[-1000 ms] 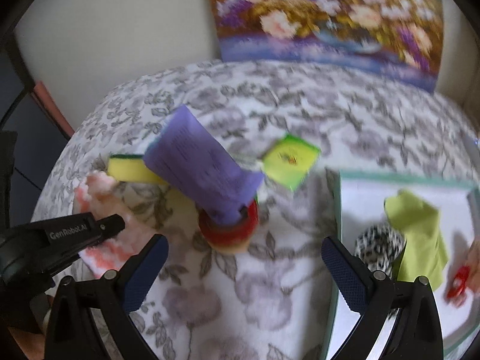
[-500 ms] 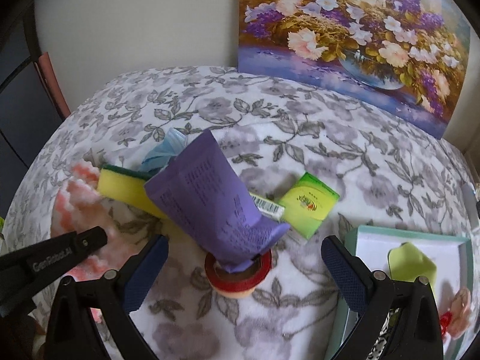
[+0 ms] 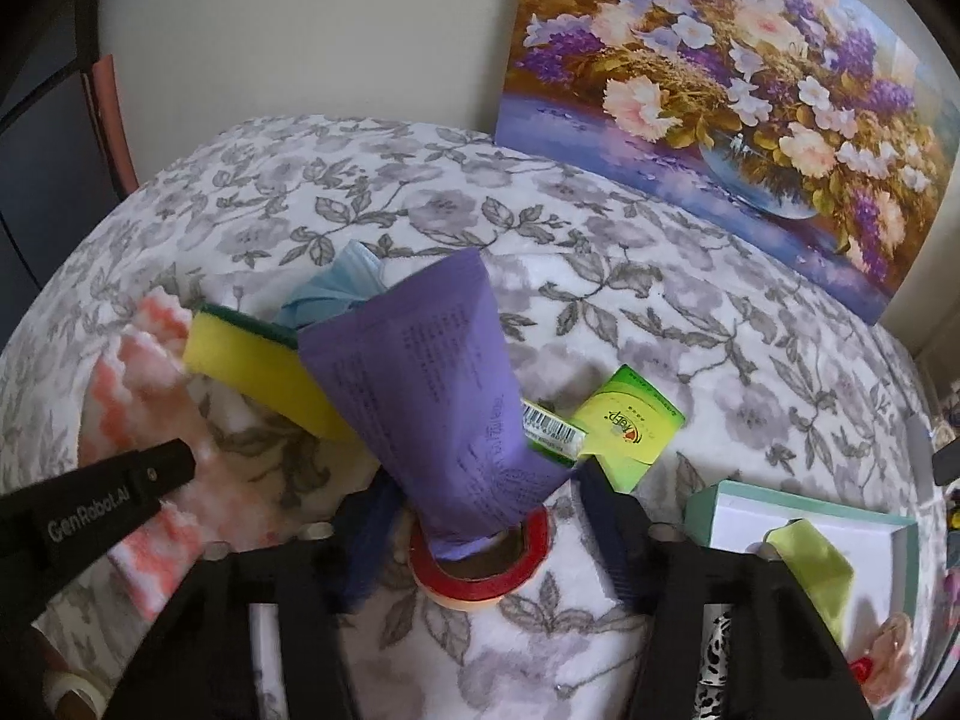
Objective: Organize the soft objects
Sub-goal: 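Grasp the purple sachet on the red tape roll with the right tool, then carry the striped cloth and purple sachet into the white tray and open both tools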
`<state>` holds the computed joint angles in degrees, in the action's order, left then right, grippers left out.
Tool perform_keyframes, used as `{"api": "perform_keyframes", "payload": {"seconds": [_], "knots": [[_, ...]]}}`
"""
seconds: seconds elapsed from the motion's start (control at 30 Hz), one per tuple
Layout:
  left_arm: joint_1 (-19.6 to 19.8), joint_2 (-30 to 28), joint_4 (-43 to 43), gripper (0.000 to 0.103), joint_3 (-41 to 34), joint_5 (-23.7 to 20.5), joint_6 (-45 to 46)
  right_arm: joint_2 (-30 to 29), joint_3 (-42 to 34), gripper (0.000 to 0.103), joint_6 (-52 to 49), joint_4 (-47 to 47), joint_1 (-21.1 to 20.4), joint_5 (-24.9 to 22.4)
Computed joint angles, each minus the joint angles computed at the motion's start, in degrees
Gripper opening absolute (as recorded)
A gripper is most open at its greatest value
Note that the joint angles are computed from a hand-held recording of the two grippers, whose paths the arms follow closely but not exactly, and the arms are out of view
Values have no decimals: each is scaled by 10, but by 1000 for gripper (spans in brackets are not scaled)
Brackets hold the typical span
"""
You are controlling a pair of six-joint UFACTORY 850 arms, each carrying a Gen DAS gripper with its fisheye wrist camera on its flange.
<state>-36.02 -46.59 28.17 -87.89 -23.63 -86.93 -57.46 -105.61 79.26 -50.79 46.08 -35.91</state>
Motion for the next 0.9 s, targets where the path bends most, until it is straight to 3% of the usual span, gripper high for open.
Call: {"api": "perform_keyframes", "payload": {"seconds": [0.67, 0.9], "knots": [[-17, 17, 82, 13, 10, -38, -84, 75, 103, 58, 120, -53, -4, 74], [-34, 29, 113, 13, 13, -57, -109, 107, 145, 58, 160, -79, 0, 80]]}}
